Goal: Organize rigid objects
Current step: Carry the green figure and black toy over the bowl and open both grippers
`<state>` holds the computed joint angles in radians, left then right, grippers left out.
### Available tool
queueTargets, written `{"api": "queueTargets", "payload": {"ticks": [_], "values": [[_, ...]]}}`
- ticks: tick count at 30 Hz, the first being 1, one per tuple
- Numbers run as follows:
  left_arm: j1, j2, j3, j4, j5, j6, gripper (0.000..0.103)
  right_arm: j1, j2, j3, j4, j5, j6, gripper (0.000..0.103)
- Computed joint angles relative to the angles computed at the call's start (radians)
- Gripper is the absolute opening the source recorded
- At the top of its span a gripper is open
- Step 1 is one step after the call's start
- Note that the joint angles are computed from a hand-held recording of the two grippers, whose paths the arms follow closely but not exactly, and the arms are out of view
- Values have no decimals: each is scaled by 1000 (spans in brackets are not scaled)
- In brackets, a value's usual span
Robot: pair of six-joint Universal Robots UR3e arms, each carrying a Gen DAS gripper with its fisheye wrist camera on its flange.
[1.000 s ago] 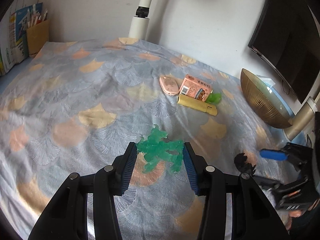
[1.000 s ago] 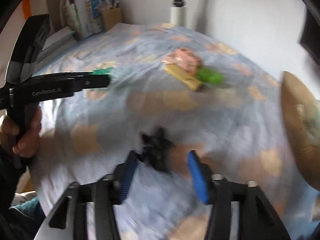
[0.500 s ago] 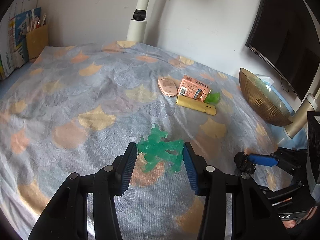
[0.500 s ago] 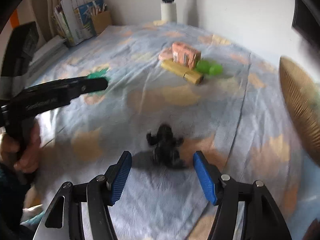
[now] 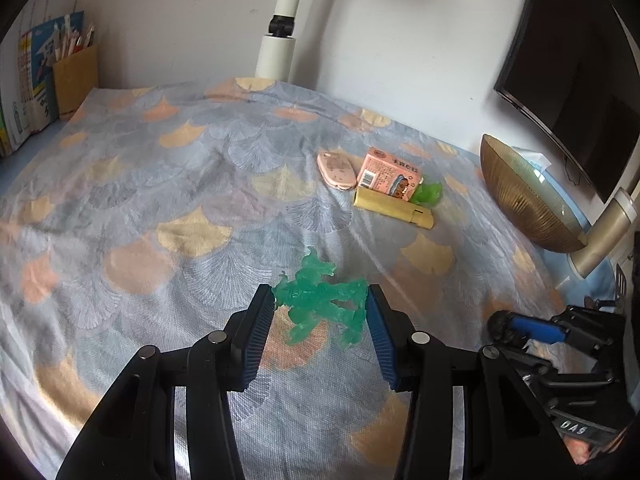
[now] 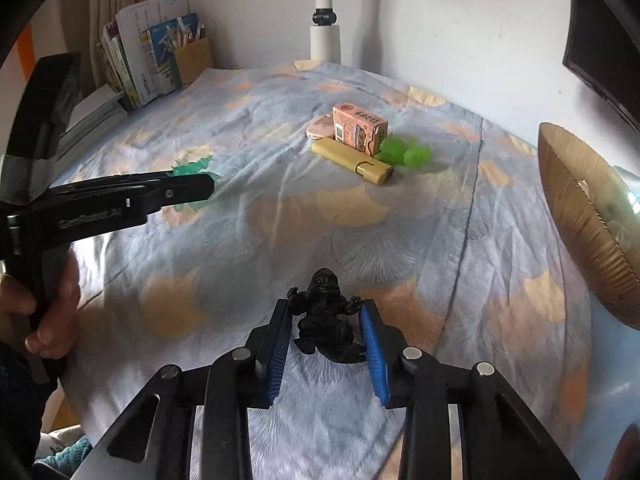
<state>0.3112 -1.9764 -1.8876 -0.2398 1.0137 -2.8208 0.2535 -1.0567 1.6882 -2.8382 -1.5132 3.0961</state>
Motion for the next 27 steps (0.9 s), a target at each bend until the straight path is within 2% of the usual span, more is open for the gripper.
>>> {"api": "queueTargets", "payload": {"ticks": [2, 4, 6, 8, 12, 15, 20, 22, 25, 27], "values": [[-6, 13, -8, -4, 10, 5, 44, -4, -33, 39, -15, -6, 13, 34], [13, 42, -17, -67, -52, 7, 44, -29, -70, 76, -18, 11, 24, 34], [23, 86, -16, -127, -118, 9, 44, -74, -109, 104, -4, 69, 51, 34], [8, 127, -7, -134, -129, -1, 44, -155, -172, 148, 6, 179, 72, 34], [-45, 167, 94, -171, -178, -37, 44, -249, -319, 192, 25, 198, 54, 34], [-110, 131, 235, -211, -212, -77, 44, -334, -436, 215, 32, 209, 34, 34], [-290, -43, 579, -261, -148, -160, 44, -468, -534, 169, 77, 180, 29, 34], [-360, -143, 748, -335, -118, -166, 44, -510, -538, 142, 111, 194, 35, 34], [-452, -290, 972, -448, -58, -154, 44, -527, -498, 100, 147, 138, 44, 34], [-499, -396, 1130, -545, -21, -138, 44, -547, -460, 84, 171, 137, 48, 34]]}}
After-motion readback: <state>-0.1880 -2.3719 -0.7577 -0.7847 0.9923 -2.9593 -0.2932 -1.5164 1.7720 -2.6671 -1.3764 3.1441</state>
